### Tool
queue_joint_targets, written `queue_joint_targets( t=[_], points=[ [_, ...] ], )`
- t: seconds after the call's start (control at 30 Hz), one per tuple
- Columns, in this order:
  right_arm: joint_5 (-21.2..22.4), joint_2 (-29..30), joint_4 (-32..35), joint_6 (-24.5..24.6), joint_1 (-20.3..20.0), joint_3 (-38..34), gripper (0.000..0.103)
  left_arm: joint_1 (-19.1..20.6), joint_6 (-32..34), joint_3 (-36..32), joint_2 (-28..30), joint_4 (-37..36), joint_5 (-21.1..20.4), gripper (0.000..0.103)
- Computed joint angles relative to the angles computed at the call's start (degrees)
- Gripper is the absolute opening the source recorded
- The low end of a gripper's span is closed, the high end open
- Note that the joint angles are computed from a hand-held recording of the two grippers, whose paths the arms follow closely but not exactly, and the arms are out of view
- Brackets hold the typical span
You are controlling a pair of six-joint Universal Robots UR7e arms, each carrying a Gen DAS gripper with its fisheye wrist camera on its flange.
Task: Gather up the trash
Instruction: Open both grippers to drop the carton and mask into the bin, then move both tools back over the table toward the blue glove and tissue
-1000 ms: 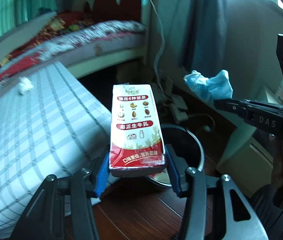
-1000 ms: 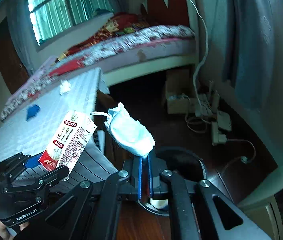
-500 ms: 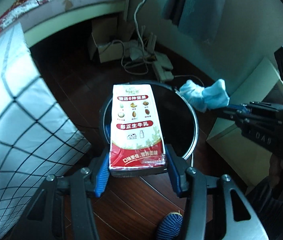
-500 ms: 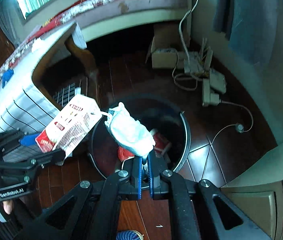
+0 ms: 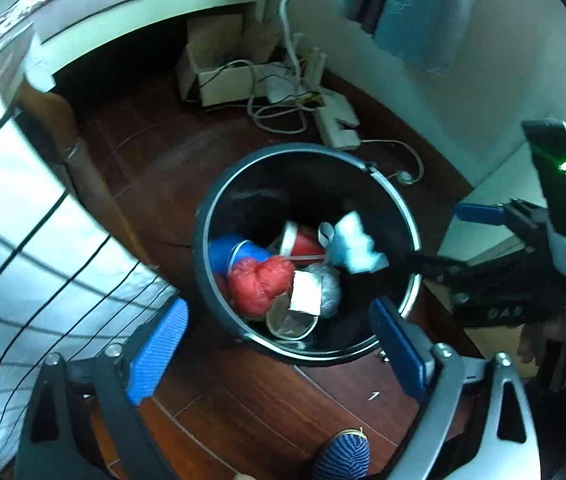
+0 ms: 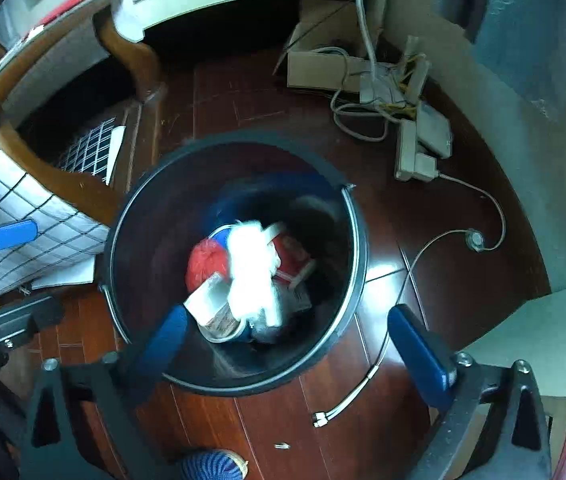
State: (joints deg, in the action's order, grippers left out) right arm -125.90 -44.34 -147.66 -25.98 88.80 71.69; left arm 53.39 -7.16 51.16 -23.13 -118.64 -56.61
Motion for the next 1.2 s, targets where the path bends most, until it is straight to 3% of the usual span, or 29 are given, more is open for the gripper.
queue_joint_targets(
  t=[0.27,0.77,1.2],
  points=[
    [-2.0,-0.6,-3.6,0.4,0.8,1.5,0.102,-1.0,-2.0,5.5,-2.9,-3.2,7.3,0.101],
    [-0.9,-3.1,-12.3,-3.4,6.6,5.8,0.102,-4.1,-0.8,13.4,-10.9,-12.1,13.4,0.101],
    [-0.2,-0.4,-13.7,-5.8,12.0,2.0,0.102,-4.3,-0.3,16.8,-15.7,-18.5,18.6,0.102]
  ],
)
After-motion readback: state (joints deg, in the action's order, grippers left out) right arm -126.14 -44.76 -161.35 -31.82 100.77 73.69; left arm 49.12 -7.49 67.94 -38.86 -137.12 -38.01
